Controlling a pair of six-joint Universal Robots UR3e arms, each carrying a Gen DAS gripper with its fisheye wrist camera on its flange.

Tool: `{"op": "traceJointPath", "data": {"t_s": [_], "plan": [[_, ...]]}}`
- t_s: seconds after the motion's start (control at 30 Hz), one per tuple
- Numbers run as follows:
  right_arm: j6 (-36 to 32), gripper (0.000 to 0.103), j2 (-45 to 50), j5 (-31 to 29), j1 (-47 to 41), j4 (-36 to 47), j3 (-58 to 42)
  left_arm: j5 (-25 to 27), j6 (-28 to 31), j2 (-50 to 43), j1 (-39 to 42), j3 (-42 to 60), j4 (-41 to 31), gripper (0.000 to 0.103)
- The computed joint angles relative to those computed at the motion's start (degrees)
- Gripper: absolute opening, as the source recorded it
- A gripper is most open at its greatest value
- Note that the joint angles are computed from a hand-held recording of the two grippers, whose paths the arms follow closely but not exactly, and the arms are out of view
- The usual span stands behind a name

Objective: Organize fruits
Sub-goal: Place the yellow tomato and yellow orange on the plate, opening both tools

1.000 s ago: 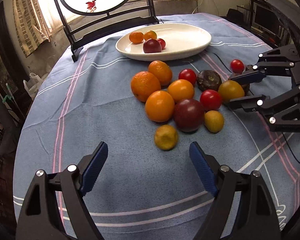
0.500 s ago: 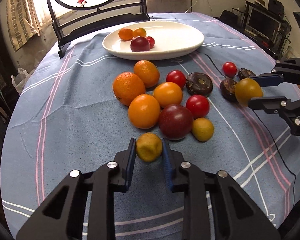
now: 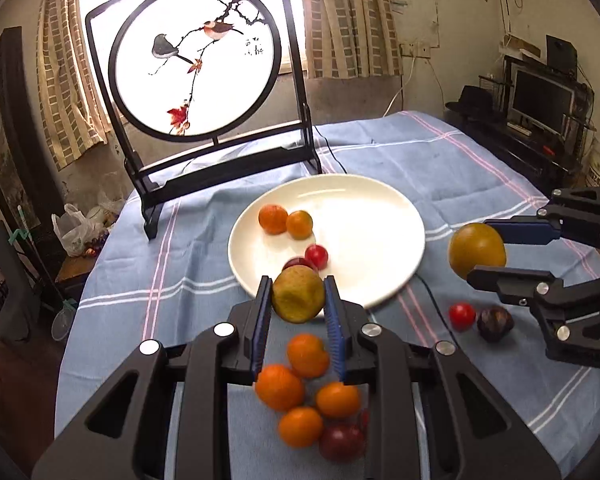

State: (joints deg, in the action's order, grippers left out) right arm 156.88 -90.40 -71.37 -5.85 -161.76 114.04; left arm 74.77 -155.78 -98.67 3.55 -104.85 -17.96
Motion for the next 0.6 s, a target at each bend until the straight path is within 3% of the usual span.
{"op": "traceJointPath", "data": {"t_s": [0.27,0.43,0.6], "plan": [[5.1,0.036,20.2,-3.4,-0.1,7.1,-23.3,8.4,-5.7,-21.9,-7.5,27.7,-8.3,0.025],[5.9,0.036,31.2,-7.0,1.4,11.7,-35.2,13.8,-5.1,-30.8,-9.6,36.6,-9.3,0.025],[6.4,0.036,36.5,-6.8,1.7,14.1,-41.4,14.6,-5.0,-34.8,-9.5,41.3,-10.6,0.025]]}}
